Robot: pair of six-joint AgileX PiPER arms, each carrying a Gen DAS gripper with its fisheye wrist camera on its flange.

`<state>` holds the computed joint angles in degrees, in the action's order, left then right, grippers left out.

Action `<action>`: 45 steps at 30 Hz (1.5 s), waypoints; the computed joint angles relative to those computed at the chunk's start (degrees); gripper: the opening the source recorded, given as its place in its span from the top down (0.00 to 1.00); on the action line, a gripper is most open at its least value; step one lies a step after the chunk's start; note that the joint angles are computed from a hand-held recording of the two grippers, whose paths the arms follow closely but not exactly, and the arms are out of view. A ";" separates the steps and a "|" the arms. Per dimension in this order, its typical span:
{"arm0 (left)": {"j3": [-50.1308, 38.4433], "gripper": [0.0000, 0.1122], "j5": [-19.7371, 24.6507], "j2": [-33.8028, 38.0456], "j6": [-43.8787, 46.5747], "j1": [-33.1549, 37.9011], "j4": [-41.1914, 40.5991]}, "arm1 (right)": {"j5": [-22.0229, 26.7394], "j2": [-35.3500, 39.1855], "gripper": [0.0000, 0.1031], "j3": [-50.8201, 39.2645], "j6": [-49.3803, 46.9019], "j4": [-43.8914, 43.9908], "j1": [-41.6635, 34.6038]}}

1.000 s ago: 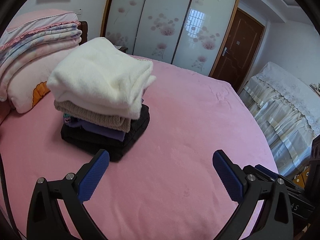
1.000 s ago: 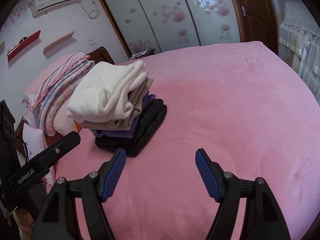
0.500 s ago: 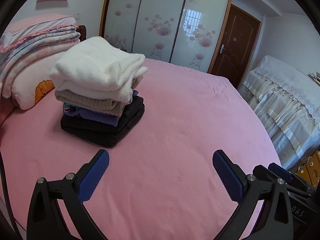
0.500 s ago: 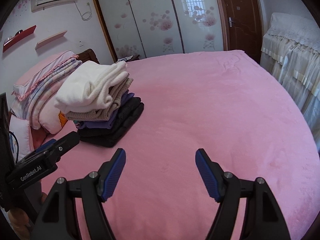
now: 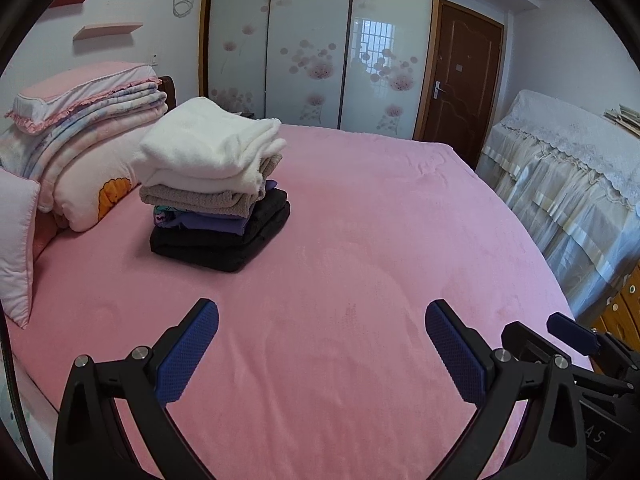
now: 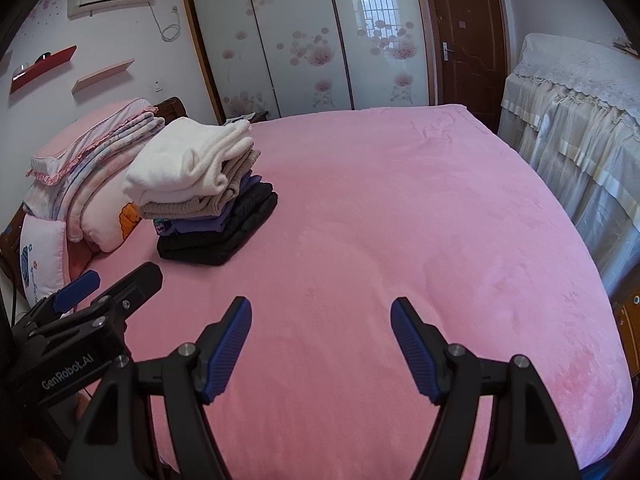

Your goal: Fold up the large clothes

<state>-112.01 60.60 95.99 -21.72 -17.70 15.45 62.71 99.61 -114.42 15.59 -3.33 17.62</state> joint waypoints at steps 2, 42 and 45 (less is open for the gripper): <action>1.21 0.08 0.44 -1.36 -0.70 -0.85 0.34 | -0.47 -2.24 0.30 2.72 0.99 -1.85 0.70; 10.32 0.09 8.43 -10.89 -9.44 -11.14 6.64 | 1.52 -17.42 0.30 17.47 4.05 -5.69 3.68; 10.44 0.09 8.78 -11.03 -9.68 -11.24 6.75 | 2.01 -17.16 0.30 16.99 3.53 -5.25 3.44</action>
